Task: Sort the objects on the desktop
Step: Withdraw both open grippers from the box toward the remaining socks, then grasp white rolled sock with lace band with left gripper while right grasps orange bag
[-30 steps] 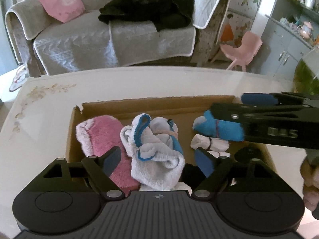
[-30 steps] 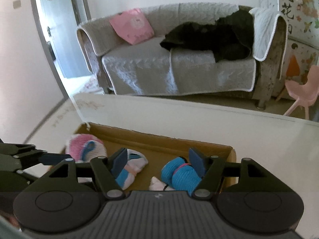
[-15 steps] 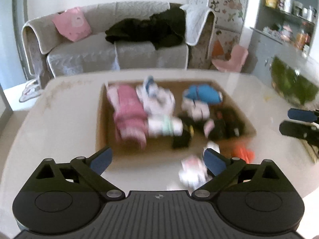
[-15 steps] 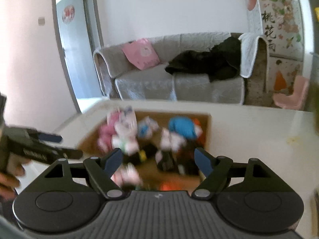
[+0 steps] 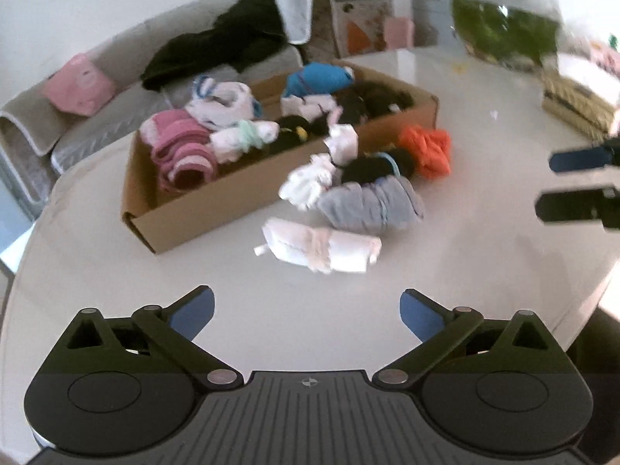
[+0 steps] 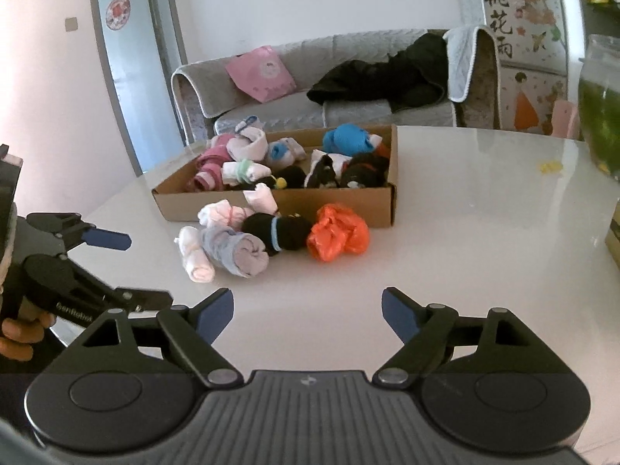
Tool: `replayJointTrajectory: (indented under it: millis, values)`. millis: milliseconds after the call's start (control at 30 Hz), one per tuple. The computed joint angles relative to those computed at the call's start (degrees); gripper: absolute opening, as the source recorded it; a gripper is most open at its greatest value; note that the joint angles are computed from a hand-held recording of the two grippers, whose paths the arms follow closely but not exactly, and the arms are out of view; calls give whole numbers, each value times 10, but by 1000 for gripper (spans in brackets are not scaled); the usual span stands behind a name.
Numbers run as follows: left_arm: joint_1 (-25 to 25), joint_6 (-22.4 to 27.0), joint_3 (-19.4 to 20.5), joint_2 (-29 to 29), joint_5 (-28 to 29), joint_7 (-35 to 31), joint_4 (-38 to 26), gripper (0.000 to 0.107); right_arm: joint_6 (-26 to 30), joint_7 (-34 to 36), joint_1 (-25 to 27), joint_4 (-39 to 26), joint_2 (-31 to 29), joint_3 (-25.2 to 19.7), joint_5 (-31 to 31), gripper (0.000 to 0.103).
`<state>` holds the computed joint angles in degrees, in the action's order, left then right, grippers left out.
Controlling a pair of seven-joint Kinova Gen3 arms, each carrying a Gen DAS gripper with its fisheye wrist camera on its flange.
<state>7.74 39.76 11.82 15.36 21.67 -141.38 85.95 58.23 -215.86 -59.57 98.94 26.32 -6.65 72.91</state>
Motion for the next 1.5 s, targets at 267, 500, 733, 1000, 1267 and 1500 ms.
replayJointTrajectory:
  millis: [267, 500, 733, 1000, 1267, 1500]
  values:
    - [15, -13, 2, 27, -8, -23, -14, 103, -25, 16, 25, 37, -7, -3, 34, 84]
    - [6, 10, 15, 57, -3, -26, -51, 103, -88, 100, 74, 32, -6, -1, 49, 84]
    - [1, 26, 21, 77, 6, -17, -77, 103, -142, 213, 103, 7, 4, 14, 5, 85]
    - [-12, 50, 32, 94, 36, -35, -93, 102, -149, 262, 92, 2, 11, 36, -11, 81]
    - [-20, 72, 29, 107, 57, -18, -107, 102, -168, 248, 92, 10, 10, 41, 15, 75]
    - [-23, 65, 32, 103, 66, -27, -99, 97, -197, 235, 105, 14, 6, 44, 20, 59]
